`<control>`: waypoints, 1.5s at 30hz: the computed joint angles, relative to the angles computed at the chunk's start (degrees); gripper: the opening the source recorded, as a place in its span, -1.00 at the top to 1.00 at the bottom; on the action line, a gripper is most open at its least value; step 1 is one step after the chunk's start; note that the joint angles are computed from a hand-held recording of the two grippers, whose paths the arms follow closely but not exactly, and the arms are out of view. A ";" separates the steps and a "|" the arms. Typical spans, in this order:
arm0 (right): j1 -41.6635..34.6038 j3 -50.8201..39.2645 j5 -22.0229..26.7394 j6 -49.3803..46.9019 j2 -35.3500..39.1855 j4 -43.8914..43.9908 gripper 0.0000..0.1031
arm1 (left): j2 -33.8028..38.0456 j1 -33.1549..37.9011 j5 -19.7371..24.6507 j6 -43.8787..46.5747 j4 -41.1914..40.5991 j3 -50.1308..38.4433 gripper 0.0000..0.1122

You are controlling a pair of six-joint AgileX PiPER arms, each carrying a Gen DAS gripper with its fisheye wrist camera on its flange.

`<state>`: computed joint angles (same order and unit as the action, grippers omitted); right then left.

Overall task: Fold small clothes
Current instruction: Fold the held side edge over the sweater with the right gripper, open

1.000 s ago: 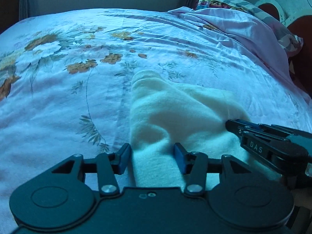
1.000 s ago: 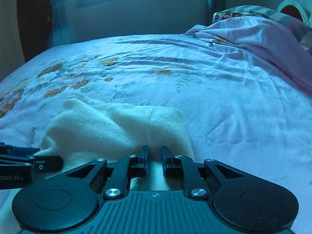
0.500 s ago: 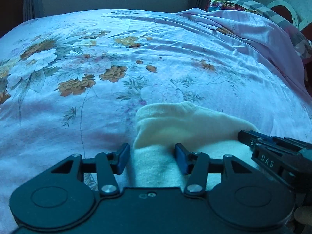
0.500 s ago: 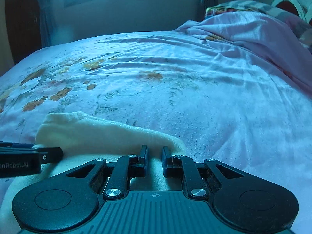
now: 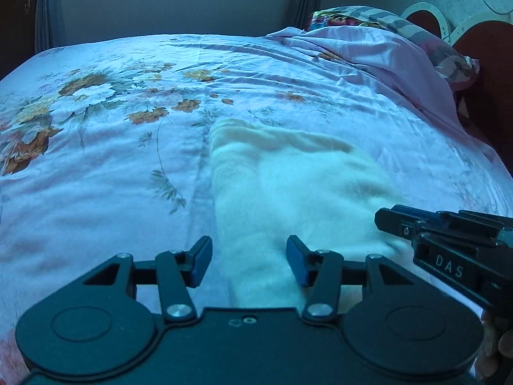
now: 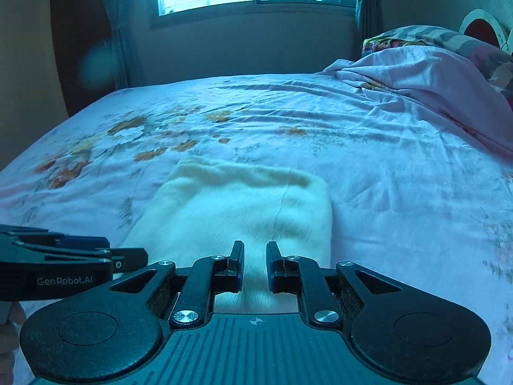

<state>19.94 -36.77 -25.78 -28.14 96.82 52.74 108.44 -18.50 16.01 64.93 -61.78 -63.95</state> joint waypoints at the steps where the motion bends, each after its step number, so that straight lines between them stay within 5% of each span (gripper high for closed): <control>1: 2.58 1.96 -2.19 -1.22 -0.75 2.38 0.76 | -1.05 -0.06 0.04 1.70 -1.50 1.92 0.13; 7: 15.18 9.64 -11.12 0.59 1.16 12.70 0.76 | -4.46 0.30 -0.19 9.00 -10.27 10.01 0.08; 13: 20.56 12.22 -12.14 1.79 -0.43 16.54 0.76 | -6.91 0.08 -1.54 15.87 -16.19 15.47 0.07; 42: 24.86 15.87 -11.21 -3.14 -11.17 29.68 0.74 | -13.07 -2.98 -5.46 -16.21 14.03 17.72 0.06; 43: 24.73 16.00 -11.25 -3.31 -11.67 29.78 0.69 | -13.31 -2.94 -5.58 -15.83 13.75 17.72 0.06; 45: 23.89 16.17 -10.98 -3.38 -12.77 29.55 0.18 | -13.45 -2.43 -5.03 -14.97 12.92 17.20 0.06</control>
<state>43.83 -20.60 -36.76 -31.52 84.05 82.29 94.98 -20.93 10.98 49.95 -48.86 -46.75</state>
